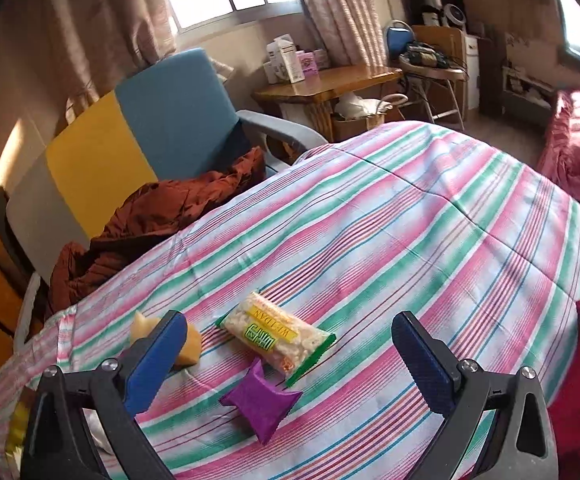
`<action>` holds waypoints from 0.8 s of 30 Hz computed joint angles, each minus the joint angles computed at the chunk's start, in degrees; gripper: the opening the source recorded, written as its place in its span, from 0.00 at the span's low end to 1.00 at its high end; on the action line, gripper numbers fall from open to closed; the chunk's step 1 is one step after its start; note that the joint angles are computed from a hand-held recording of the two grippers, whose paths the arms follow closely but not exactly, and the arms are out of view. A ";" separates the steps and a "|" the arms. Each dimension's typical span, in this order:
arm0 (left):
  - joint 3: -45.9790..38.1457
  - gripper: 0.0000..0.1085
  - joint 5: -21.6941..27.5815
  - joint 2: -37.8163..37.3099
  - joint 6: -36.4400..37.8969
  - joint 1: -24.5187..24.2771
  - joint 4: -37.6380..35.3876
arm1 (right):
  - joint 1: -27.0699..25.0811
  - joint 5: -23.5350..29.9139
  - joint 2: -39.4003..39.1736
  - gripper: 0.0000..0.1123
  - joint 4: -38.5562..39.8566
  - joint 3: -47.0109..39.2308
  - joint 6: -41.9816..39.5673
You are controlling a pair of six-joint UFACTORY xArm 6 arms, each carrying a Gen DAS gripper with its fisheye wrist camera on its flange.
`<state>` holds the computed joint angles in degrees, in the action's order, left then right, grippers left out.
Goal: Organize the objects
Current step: 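Move both tools away from the tray toward the remaining items, then grasp the clear plastic bundle with the left tool while the right tool grasps the purple pouch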
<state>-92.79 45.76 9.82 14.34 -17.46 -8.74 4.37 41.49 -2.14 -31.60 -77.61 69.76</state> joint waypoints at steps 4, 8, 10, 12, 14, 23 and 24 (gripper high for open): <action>-6.26 0.74 1.41 5.40 -1.09 -1.53 0.15 | -3.87 -3.01 -3.72 0.91 3.31 5.42 7.20; -16.47 0.74 6.79 13.31 -4.52 -1.69 -0.62 | -4.99 -4.34 -3.57 0.91 8.83 6.43 5.50; -20.35 0.74 8.59 16.38 -5.96 -1.38 -1.72 | -4.42 -3.92 -2.56 0.91 9.58 5.28 3.23; -24.47 0.74 10.56 19.41 -7.75 -1.33 -2.10 | -3.89 -3.64 -1.54 0.91 10.58 4.15 0.77; -28.59 0.74 12.64 22.31 -8.71 -1.26 -3.29 | -3.56 -3.49 -0.82 0.91 11.91 3.65 -1.08; -45.93 0.74 19.84 34.97 -13.37 -1.32 -2.55 | -2.50 -1.36 1.88 0.91 15.04 0.93 -7.61; -46.32 0.74 19.72 35.49 -13.91 -1.34 -2.03 | -2.42 -1.06 2.16 0.91 15.05 0.52 -8.00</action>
<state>-139.11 65.47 45.31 0.43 -18.80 -10.78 1.95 40.43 0.02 -16.55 -77.09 61.76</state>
